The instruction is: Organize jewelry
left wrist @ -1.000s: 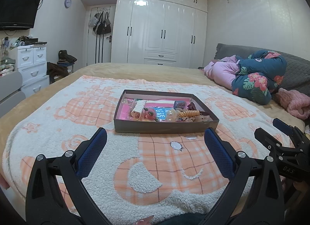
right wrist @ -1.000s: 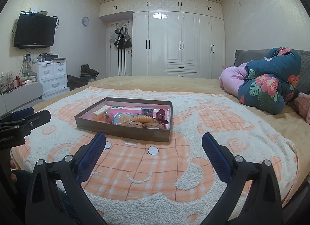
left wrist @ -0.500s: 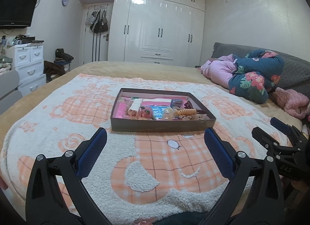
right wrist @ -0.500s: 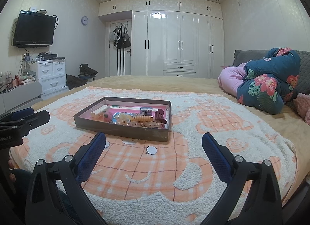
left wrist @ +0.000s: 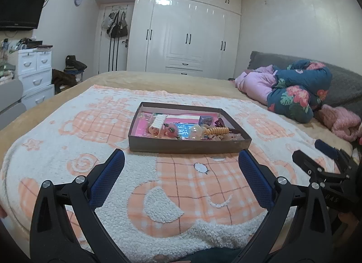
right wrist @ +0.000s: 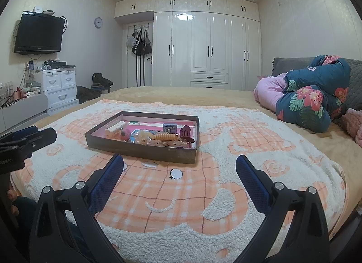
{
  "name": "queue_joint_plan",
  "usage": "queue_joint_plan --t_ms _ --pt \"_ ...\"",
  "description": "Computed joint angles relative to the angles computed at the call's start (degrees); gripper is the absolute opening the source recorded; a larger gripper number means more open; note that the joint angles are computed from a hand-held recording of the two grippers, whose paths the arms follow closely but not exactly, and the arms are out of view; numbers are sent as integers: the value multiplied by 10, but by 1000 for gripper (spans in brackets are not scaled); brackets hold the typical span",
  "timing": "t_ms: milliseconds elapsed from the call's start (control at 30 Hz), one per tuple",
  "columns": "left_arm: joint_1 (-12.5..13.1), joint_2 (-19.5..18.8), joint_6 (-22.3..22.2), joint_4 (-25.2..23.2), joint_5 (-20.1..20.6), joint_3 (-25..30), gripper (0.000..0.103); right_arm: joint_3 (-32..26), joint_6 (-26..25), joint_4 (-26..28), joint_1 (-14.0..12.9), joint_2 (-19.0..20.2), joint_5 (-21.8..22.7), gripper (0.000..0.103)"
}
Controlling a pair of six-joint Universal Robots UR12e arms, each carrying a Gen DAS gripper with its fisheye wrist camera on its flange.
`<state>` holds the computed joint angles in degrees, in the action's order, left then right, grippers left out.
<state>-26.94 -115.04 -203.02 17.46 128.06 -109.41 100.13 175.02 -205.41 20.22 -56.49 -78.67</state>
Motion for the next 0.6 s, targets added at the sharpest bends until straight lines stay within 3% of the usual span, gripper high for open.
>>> queue_joint_plan --t_ms 133,600 --pt "-2 -1 7 -6 -1 3 92 1 1 4 -1 -1 -2 97" --pt "7 9 -42 -52 4 -2 92 -8 9 27 0 3 -13 97"
